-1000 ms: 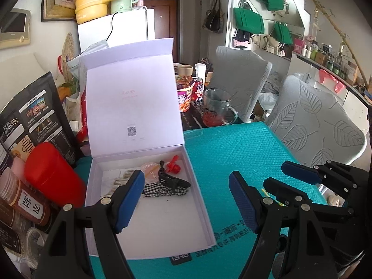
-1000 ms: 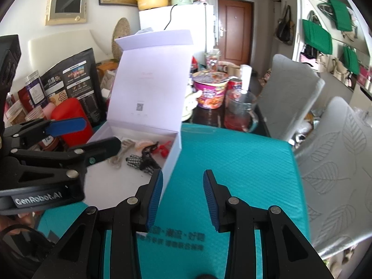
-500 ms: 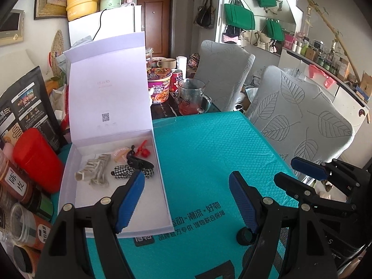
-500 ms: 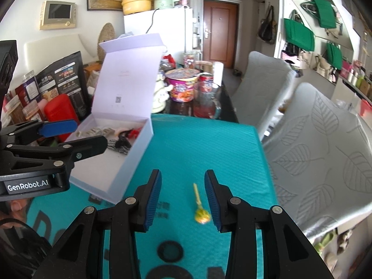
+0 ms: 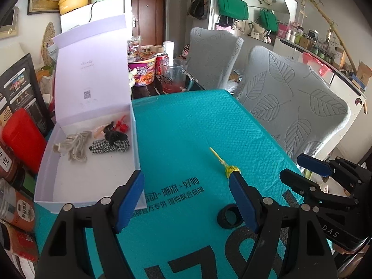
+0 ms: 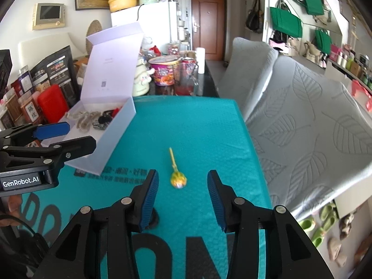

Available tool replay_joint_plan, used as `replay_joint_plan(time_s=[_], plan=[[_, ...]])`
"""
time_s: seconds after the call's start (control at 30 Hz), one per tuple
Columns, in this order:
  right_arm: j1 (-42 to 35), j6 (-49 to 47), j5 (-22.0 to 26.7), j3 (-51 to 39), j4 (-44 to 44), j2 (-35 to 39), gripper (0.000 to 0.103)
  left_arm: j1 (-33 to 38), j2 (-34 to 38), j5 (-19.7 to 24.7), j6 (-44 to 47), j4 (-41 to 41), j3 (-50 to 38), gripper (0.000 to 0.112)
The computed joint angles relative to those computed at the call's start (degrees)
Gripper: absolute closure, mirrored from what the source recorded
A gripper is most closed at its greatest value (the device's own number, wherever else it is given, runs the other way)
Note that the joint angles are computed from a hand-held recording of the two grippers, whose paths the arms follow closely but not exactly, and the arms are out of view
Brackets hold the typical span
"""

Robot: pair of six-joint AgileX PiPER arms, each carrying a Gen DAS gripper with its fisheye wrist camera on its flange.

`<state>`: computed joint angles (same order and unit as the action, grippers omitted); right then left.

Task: Organize rigid objects
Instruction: 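Move the left tool to the black ring while the right tool approaches the lollipop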

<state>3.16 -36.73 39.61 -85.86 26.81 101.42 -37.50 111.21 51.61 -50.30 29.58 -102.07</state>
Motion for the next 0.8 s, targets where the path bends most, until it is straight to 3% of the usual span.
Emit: replay_joint_plan(time_s=[0.13, 0.37, 0.8], plan=[[-2.3, -3.0, -0.7, 3.8, 2.8, -1.5, 0.050, -1.1, 1.1, -1.8, 0.3, -1.2, 1.1, 0.037], [-5.6, -5.3, -1.4, 8.3, 4.6, -2.7, 0.043, -2.4, 5.3, -2.2, 2.6, -5.1, -0.6, 0.037], [-9.7, -2.5, -0.3, 9.4, 3.4, 0.4, 0.042, -3.0, 14.0, -1.6, 10.1, -13.0, -7.2, 0.037]])
